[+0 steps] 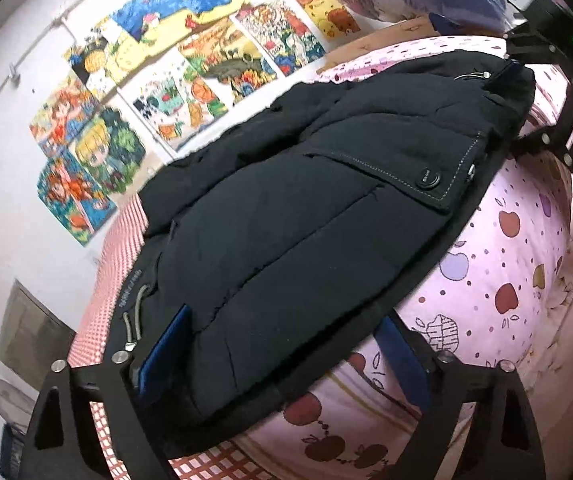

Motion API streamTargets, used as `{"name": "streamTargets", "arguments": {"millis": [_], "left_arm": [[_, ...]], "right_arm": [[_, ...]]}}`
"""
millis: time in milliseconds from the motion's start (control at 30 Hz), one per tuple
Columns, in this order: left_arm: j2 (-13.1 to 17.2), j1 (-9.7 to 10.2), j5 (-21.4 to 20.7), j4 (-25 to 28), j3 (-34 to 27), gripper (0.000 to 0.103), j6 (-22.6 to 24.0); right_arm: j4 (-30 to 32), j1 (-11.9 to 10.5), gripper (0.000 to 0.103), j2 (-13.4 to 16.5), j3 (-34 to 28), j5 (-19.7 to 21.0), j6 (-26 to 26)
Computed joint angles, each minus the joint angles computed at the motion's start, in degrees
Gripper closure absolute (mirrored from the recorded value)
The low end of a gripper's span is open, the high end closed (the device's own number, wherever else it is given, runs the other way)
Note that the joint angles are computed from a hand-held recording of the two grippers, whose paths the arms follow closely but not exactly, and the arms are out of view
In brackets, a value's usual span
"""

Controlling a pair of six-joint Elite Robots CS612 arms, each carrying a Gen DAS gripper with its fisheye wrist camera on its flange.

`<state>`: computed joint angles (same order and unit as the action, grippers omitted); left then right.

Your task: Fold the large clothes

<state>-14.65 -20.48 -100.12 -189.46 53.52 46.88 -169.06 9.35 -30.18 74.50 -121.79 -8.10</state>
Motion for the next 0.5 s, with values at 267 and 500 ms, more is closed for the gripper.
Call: {"name": "streamTargets", "arguments": {"millis": [267, 500], "left_arm": [[0.5, 0.06, 0.47, -0.44, -1.64, 0.043, -2.76], [0.83, 0.2, -0.04, 0.67, -2.76, 0.053, -4.11]], "right_arm": [[-3.27, 0.02, 0.052, -0.1, 0.79, -0.02, -0.68], [-5.23, -0.64, 0.07, -0.53, 1.06, 1.65, -1.99]]}}
